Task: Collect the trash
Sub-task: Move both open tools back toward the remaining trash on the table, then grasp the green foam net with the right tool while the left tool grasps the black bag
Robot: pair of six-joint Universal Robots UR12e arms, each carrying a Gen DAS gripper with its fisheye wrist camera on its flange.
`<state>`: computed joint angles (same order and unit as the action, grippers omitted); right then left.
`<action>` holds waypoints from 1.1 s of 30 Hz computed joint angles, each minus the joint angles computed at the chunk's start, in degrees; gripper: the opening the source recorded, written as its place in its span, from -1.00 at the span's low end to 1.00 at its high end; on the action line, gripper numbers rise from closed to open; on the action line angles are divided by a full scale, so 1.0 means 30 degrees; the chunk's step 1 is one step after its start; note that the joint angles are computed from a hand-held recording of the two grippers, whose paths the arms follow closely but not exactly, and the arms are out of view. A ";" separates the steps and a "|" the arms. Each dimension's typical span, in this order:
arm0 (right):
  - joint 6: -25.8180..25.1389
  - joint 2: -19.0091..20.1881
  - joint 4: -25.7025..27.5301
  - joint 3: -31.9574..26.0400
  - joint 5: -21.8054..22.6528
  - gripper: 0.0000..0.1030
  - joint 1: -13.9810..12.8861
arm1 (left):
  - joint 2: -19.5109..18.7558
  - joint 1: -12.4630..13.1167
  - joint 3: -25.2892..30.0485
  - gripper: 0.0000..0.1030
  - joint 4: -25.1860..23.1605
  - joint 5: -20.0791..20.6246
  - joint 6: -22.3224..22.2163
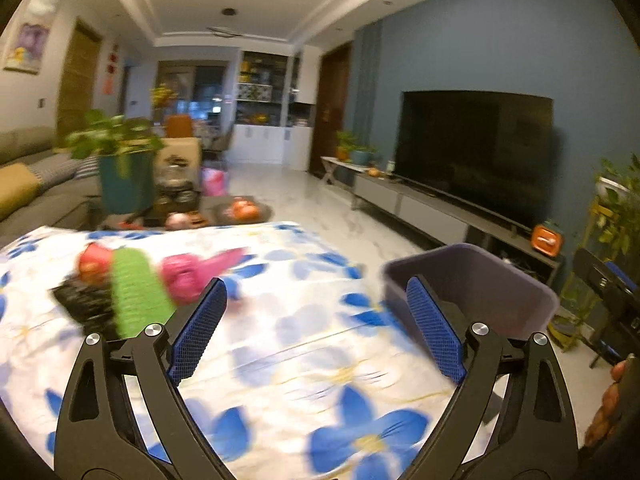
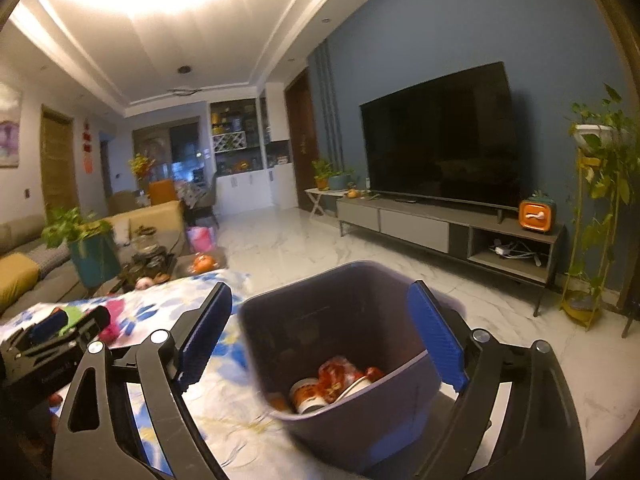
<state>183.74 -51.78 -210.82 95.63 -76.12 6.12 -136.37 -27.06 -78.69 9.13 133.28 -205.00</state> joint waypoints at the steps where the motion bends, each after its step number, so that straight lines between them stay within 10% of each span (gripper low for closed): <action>1: -0.0083 -0.0104 -0.0004 0.0162 0.0249 0.68 0.0059 | 0.0214 -0.0019 -0.0435 0.74 0.0058 0.0432 -0.0294; 17: -0.1558 -0.0167 0.0844 0.0260 0.3595 0.68 0.1668 | 0.3970 0.0002 -0.6786 0.74 -0.3390 0.6173 -0.7196; 33: -0.3692 0.1212 0.4815 -0.2206 0.5164 0.62 0.3699 | 0.5915 0.0584 -0.9389 0.74 -0.6150 0.7518 -1.1600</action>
